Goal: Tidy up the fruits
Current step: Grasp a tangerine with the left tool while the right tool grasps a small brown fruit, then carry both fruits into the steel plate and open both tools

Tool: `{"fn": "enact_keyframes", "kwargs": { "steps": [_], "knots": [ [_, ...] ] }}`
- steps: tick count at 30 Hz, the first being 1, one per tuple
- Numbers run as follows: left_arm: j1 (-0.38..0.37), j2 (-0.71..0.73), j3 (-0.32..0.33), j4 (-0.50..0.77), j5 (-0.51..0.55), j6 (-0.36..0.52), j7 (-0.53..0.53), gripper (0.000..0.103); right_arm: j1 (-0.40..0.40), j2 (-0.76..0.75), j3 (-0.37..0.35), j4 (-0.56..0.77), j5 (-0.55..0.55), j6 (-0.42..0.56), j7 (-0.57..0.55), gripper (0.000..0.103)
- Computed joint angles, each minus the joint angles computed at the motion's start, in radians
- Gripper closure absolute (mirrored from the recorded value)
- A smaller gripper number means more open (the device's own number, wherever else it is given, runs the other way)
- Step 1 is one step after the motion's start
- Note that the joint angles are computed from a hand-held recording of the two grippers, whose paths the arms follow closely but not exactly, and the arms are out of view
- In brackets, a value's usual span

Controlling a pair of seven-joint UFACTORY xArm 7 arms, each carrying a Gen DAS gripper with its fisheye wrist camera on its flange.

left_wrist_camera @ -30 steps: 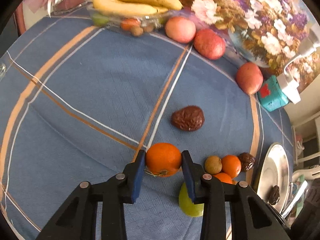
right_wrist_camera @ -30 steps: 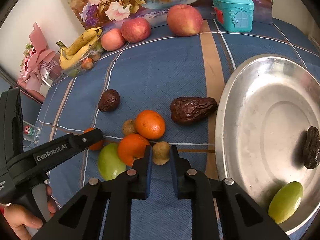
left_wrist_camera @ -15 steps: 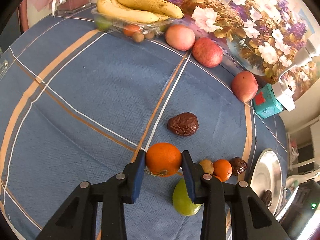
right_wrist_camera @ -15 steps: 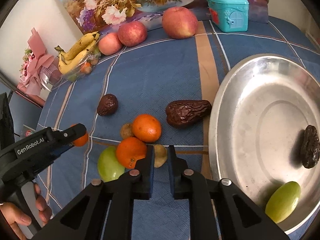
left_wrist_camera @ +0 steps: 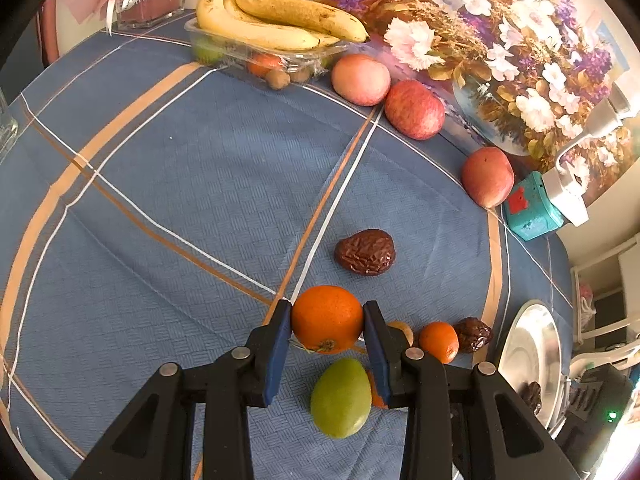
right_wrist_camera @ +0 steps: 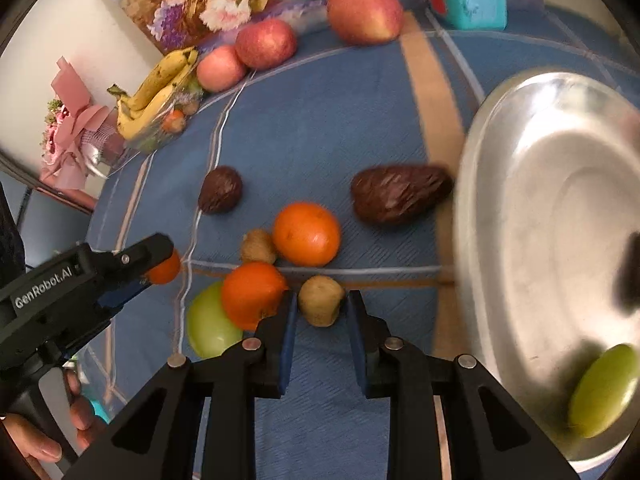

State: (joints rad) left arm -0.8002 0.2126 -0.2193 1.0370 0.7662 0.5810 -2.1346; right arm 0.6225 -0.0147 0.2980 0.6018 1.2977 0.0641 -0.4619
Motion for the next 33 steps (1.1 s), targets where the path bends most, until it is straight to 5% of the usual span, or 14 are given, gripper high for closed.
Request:
{"fn": "enact_keyframes", "kwargs": {
  "steps": [4, 8, 11, 18, 21, 28, 33],
  "knots": [
    [-0.002, -0.002, 0.003, -0.002, 0.013, -0.002, -0.013, 0.065, 0.005, -0.012, 0.005, -0.026, -0.157, -0.046, 0.148, 0.078],
    [-0.003, -0.011, 0.002, -0.005, 0.033, 0.007, -0.032, 0.065, 0.021, -0.052, -0.016, -0.042, -0.127, -0.054, 0.141, 0.078],
    [-0.005, -0.015, -0.006, 0.004, 0.042, 0.024, -0.033, 0.065, 0.004, -0.11, -0.012, -0.092, -0.253, -0.094, 0.273, 0.078],
    [-0.031, 0.033, -0.019, 0.107, 0.048, 0.057, 0.04, 0.065, -0.417, -0.325, 0.28, -0.246, -0.681, -0.019, 0.761, 0.078],
    [-0.053, 0.089, -0.011, 0.187, 0.046, 0.037, 0.108, 0.065, -0.542, -0.427, 0.327, -0.297, -0.774, 0.076, 0.882, 0.078],
    [-0.132, 0.305, 0.015, 0.481, 0.019, -0.038, 0.384, 0.065, -0.562, -0.544, 0.199, -0.394, -0.847, 0.124, 0.943, 0.078],
    [-0.188, 0.495, 0.013, 0.749, -0.064, 0.03, 0.637, 0.065, -0.528, -0.544, 0.123, -0.423, -0.898, 0.055, 0.949, 0.078]
  ]
}}
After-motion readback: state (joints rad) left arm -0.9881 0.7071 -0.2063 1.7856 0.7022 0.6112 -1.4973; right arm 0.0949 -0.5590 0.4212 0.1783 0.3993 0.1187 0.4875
